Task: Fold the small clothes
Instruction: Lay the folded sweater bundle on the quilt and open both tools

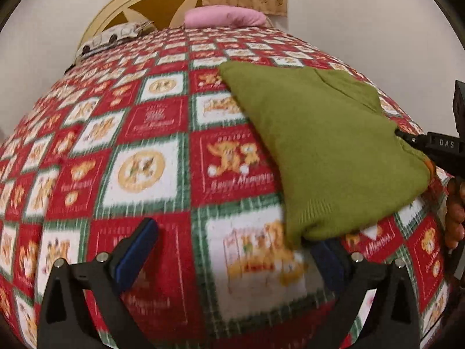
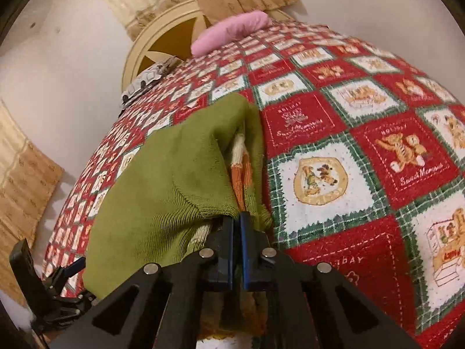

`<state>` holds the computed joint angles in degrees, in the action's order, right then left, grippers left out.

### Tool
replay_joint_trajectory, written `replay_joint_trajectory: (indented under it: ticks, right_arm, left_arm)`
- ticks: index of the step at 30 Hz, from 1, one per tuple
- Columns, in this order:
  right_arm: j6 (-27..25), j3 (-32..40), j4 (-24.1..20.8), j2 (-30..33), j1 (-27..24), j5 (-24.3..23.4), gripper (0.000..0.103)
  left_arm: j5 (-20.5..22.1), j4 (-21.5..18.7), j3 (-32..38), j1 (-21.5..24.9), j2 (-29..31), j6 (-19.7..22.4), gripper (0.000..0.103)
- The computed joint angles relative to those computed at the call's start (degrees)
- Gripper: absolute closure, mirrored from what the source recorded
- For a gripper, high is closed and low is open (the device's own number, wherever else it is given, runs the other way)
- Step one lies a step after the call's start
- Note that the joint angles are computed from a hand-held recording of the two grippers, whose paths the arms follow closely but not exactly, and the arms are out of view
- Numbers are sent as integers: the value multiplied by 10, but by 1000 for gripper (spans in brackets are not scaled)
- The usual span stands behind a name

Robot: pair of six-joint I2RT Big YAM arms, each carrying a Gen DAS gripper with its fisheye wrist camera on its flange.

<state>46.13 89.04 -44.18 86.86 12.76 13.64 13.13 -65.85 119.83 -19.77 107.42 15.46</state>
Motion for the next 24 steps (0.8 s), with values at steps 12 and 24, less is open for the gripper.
replay_joint_trajectory:
  ticks: [12, 24]
  right_arm:
    - [-80, 73, -3, 11, 31, 94, 64]
    - [-59, 149, -58, 109, -42, -80, 82]
  left_arm:
    - [59, 70, 17, 2, -27, -29, 0]
    - [54, -32, 129, -33, 79, -26, 0]
